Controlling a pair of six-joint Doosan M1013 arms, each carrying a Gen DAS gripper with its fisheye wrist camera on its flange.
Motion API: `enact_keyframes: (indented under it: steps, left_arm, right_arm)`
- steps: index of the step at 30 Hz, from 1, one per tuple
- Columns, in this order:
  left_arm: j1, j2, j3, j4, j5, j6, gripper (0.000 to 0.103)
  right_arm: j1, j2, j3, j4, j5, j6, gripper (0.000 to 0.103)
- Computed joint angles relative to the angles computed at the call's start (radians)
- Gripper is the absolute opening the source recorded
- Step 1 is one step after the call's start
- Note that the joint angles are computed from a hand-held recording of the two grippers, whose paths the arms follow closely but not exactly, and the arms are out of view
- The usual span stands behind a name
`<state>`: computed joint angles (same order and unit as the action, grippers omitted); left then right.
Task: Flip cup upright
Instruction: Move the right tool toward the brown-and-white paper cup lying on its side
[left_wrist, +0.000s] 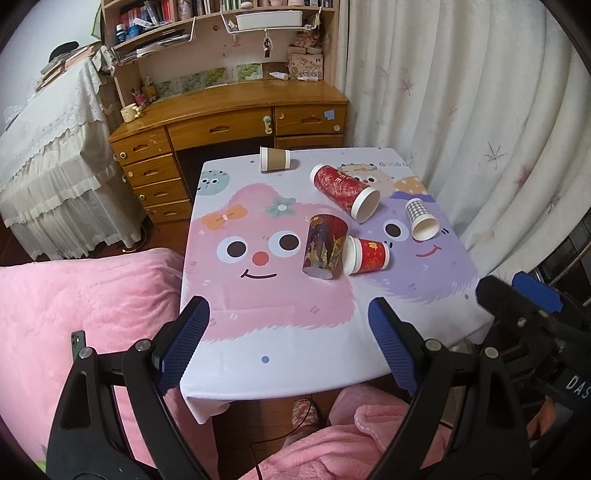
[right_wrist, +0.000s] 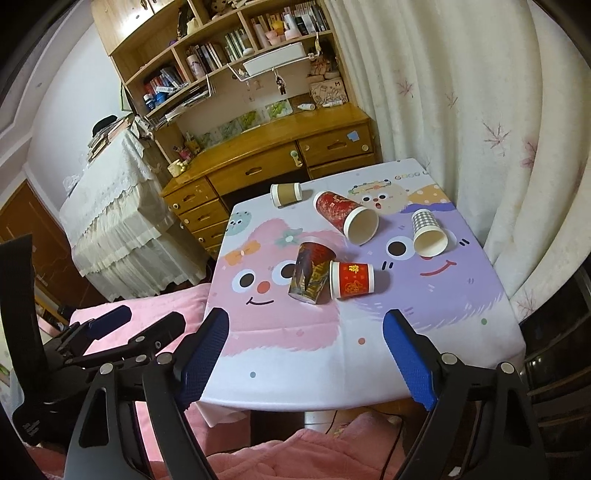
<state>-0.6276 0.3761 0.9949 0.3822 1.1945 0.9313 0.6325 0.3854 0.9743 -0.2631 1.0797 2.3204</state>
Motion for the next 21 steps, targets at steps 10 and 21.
enact_keyframes:
  steps: [10,21]
  left_arm:
    - [0.007,0.034,-0.081,0.077,0.055,0.063,0.086]
    - [0.061,0.189,-0.323,-0.039,0.121,0.133,0.086]
  right_arm:
    - [0.006,0.026,-0.059,-0.068,0.030,-0.031,0.088]
    - [-0.067,0.162,-0.302,-0.004,0.076,-0.253,0.088]
